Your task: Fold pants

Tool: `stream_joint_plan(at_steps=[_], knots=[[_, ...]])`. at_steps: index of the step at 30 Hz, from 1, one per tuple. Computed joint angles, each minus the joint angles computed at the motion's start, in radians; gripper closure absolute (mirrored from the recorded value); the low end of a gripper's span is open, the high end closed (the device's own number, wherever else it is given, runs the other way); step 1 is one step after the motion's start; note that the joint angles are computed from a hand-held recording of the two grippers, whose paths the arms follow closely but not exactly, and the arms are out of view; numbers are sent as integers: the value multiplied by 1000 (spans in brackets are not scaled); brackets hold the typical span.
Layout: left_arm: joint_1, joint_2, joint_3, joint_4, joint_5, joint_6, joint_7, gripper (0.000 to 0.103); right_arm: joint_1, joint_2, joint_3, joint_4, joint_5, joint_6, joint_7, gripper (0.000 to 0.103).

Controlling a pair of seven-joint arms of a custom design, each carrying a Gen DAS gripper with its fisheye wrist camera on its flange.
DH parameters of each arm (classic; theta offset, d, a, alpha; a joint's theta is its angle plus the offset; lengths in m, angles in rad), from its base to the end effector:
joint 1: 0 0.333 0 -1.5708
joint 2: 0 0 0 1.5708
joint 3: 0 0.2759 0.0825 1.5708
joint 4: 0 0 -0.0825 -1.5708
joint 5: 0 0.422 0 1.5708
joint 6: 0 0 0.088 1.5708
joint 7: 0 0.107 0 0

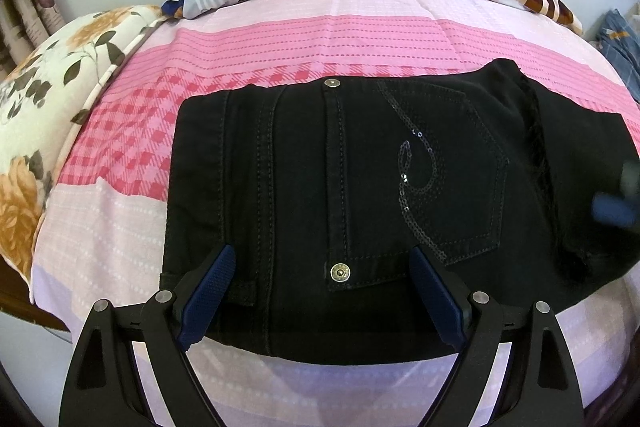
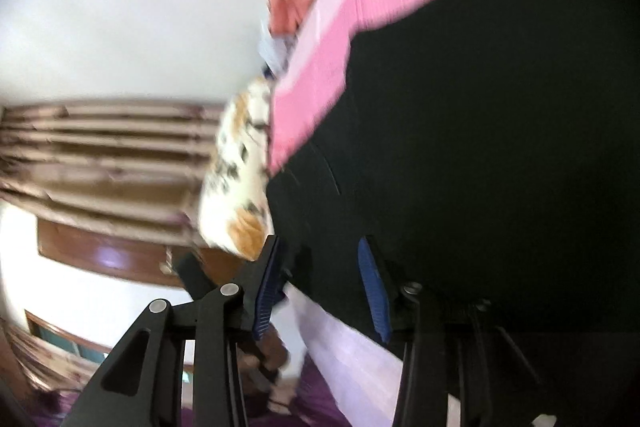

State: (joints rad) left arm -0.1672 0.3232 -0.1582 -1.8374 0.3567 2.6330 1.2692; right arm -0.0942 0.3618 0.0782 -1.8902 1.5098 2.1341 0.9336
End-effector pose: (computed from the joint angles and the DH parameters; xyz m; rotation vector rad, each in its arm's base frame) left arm 0.6517 -0.2223 0.3487 -1.6387 2.1619 -0.4626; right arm 0.6560 0.0312 0.2772 -1.1083 1.6640 0.7123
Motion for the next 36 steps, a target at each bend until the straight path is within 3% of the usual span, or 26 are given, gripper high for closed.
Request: stream_joint_plan(at_steps=[4,11,18,20,24,27,31,36], knots=[[0,0,0,0,2,-1,0,14,-18,10,4,10,36,-41,-17,62],[5,0,-2,0,-11,1,7,14,18,18,14,3,-42,-71,-9,62],[2,0,-1,0,-11,3,-4,14,60,13,6,13,-173,16,20,82],[2,-4,-1,-1,-8,5,-6,14,56,5,12,8,-163,18,7,77],[-15,-17,21,-7,51,16,-57,14,43,-42,24,-46,-18,43,-88,70],[-7,-29,20,-15,59,28,-69,14,70,-96,12,-90,-9,111,-130,64],[-2,-36,21,-17,67,37,-83,14,133,-131,-3,-110,-118,249,-112,62],[-5,-51,28,-23,106,47,-110,14,169,-128,-6,-114,-245,294,-53,56]])
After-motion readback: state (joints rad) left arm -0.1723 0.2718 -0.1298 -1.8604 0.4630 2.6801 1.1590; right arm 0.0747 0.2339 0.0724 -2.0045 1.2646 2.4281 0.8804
